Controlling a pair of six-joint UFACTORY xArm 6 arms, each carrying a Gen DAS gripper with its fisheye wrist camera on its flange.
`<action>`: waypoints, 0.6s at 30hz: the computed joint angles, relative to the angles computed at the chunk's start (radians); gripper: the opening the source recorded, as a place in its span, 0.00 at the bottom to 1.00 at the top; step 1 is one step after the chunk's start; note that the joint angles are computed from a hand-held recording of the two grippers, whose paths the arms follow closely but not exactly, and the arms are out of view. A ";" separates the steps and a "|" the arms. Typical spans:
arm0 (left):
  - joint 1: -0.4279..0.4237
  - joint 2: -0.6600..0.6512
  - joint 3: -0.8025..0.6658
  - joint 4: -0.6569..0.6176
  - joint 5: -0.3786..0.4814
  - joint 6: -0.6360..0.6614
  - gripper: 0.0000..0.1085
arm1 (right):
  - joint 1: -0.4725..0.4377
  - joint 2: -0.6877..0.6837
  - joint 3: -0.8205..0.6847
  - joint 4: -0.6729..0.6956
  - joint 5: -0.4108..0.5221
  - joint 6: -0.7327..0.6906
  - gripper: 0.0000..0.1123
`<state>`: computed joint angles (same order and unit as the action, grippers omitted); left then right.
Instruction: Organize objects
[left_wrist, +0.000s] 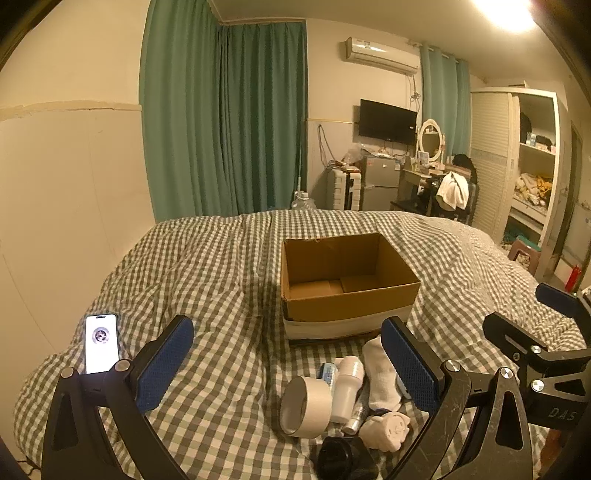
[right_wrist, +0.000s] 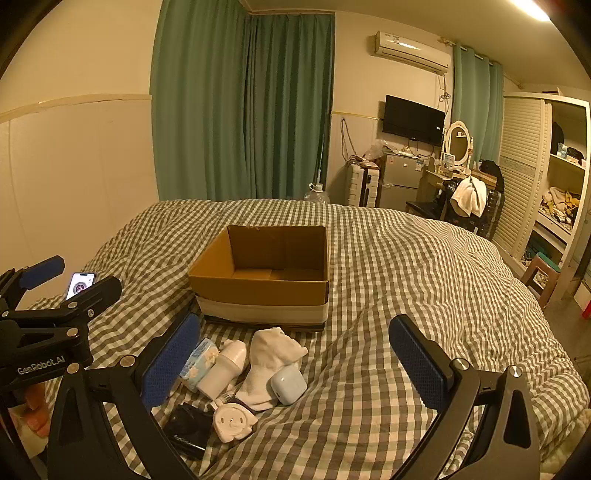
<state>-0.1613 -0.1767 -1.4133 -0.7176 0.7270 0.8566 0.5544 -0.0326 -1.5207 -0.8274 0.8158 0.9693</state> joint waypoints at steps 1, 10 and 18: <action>0.000 0.001 -0.001 0.000 0.000 0.000 0.95 | 0.002 0.002 -0.002 0.000 0.001 -0.001 0.91; -0.007 0.001 -0.006 0.031 -0.024 -0.050 0.95 | 0.002 0.002 -0.001 0.003 -0.009 -0.005 0.91; -0.011 0.005 -0.008 0.041 -0.033 -0.060 0.95 | 0.002 -0.002 -0.008 0.014 -0.013 -0.022 0.91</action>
